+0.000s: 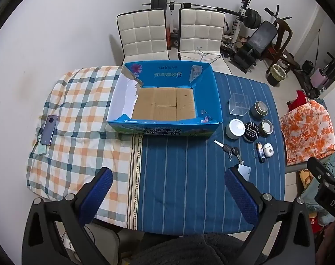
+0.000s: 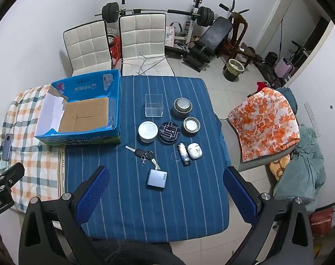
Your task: Organize rigid objects
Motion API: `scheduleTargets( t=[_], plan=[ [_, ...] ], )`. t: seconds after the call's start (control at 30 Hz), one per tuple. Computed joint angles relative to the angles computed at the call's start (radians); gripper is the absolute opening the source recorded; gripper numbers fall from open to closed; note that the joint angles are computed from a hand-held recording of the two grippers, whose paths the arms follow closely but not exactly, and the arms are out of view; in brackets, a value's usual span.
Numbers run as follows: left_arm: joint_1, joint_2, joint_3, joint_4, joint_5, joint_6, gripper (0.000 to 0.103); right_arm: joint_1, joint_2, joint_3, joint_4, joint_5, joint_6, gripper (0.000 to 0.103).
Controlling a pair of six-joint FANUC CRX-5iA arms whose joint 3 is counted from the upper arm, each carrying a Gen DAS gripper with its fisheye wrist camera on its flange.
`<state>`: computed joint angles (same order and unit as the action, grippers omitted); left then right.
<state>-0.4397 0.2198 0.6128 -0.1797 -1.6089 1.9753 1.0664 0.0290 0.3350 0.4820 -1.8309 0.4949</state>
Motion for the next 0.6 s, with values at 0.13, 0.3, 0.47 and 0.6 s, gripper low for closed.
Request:
scheduleTargets(
  t=[0.13,0.3,0.47,0.6],
  plan=[
    [0.019,-0.025,-0.036,0.019,0.016,-0.01,0.103,0.002,0.022,0.016,-0.007,-0.001,-0.01,0.103],
    [0.035,-0.034,-0.055,0.023,0.007,-0.013,0.103,0.004,0.008,0.001,-0.022,0.009,-0.014,0.103],
    [0.025,-0.016,-0.029,0.015,-0.009,-0.002,0.103,0.003,0.01,0.006,-0.034,0.025,-0.015,0.103],
    [0.03,-0.022,-0.041,0.023,0.0,-0.007,0.103,0.005,0.021,0.018,-0.039,0.026,-0.005,0.103]
  ],
)
